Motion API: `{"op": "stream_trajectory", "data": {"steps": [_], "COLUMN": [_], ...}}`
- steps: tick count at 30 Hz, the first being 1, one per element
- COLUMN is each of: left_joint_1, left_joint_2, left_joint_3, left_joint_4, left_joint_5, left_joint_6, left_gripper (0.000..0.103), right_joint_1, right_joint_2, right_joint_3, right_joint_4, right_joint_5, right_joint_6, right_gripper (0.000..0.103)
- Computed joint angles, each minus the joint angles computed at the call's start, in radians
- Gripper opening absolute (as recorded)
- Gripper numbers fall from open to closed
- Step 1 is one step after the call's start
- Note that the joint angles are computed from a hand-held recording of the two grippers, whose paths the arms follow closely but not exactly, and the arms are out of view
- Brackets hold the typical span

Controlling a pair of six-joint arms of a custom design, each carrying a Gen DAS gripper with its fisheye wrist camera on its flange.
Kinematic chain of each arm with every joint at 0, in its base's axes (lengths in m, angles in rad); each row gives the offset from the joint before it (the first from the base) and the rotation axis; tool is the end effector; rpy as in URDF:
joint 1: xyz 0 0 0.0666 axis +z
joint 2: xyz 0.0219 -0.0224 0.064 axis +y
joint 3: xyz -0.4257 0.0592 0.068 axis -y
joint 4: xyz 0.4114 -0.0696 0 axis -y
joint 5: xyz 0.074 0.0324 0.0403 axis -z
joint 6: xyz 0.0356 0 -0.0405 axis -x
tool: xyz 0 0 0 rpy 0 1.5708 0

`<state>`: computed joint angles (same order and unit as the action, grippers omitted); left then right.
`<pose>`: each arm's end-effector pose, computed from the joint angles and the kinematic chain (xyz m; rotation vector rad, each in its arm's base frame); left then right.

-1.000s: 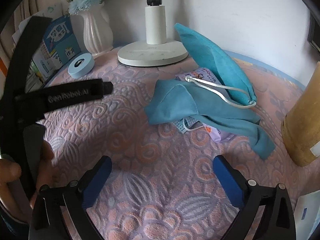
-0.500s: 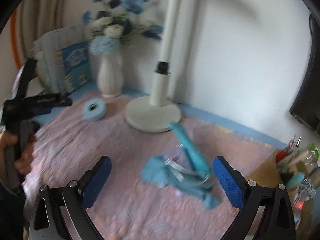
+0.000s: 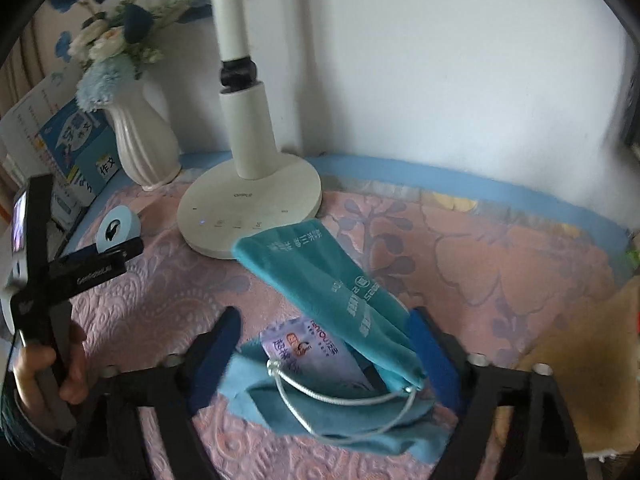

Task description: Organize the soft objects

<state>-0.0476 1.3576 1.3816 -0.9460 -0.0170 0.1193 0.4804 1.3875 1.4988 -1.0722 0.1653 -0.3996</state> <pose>0.4751 -0.0224 0.4835 -0.0965 2.4914 -0.0488 0.4307 0.2174 0.5177 -0.0361 2.5186 0.1489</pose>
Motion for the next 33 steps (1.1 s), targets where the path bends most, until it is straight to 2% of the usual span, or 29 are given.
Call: {"op": "stream_trajectory", "data": {"steps": [4,9,11,13,18,20,21,22,25,29,30,31,33], "left_joint_1": [0.013,0.038,0.051,0.061,0.052,0.062,0.073,0.083,0.122,0.140,0.139,0.136,0.116], "left_joint_2": [-0.028,-0.093,-0.127,-0.159,-0.202,-0.212,-0.212,-0.211,-0.206,-0.211,-0.208,-0.201,-0.198], "left_joint_3": [-0.023,-0.044,-0.055,-0.065,-0.069,-0.076,-0.078,-0.081,-0.090,-0.096,-0.094,-0.089,-0.091], "left_joint_4": [0.039,0.052,0.063,0.073,0.060,0.047,0.032,0.024,-0.001,-0.025,-0.039,-0.057,-0.072], "left_joint_5": [0.014,0.114,0.176,0.230,0.258,0.267,0.268,0.272,0.286,0.310,0.323,0.339,0.344], "left_joint_6": [-0.006,-0.027,-0.027,-0.032,-0.059,-0.075,-0.075,-0.072,-0.062,-0.086,-0.096,-0.109,-0.127], "left_gripper": [0.057,0.055,0.054,0.038,0.038,0.042,0.050,0.054,0.054,0.054,0.062,0.081,0.094], "right_joint_1": [-0.017,-0.021,-0.018,-0.010,0.021,0.031,0.033,0.036,0.047,0.035,0.034,0.037,0.044], "right_joint_2": [0.009,-0.019,-0.039,-0.060,-0.101,-0.115,-0.123,-0.134,-0.145,-0.164,-0.164,-0.163,-0.162], "right_joint_3": [-0.007,-0.033,-0.043,-0.046,-0.048,-0.048,-0.051,-0.055,-0.053,-0.048,-0.045,-0.043,-0.043], "right_joint_4": [0.014,0.052,0.080,0.099,0.105,0.090,0.089,0.090,0.075,0.075,0.070,0.065,0.058], "right_joint_5": [-0.022,0.009,0.018,0.046,0.099,0.100,0.101,0.110,0.167,0.140,0.140,0.138,0.131], "right_joint_6": [-0.039,-0.052,-0.054,-0.050,-0.031,-0.038,-0.040,-0.040,-0.036,-0.056,-0.054,-0.052,-0.046], "right_gripper": [0.042,0.020,0.017,0.014,0.012,0.012,0.012,0.012,0.012,0.012,0.012,0.012,0.012]}}
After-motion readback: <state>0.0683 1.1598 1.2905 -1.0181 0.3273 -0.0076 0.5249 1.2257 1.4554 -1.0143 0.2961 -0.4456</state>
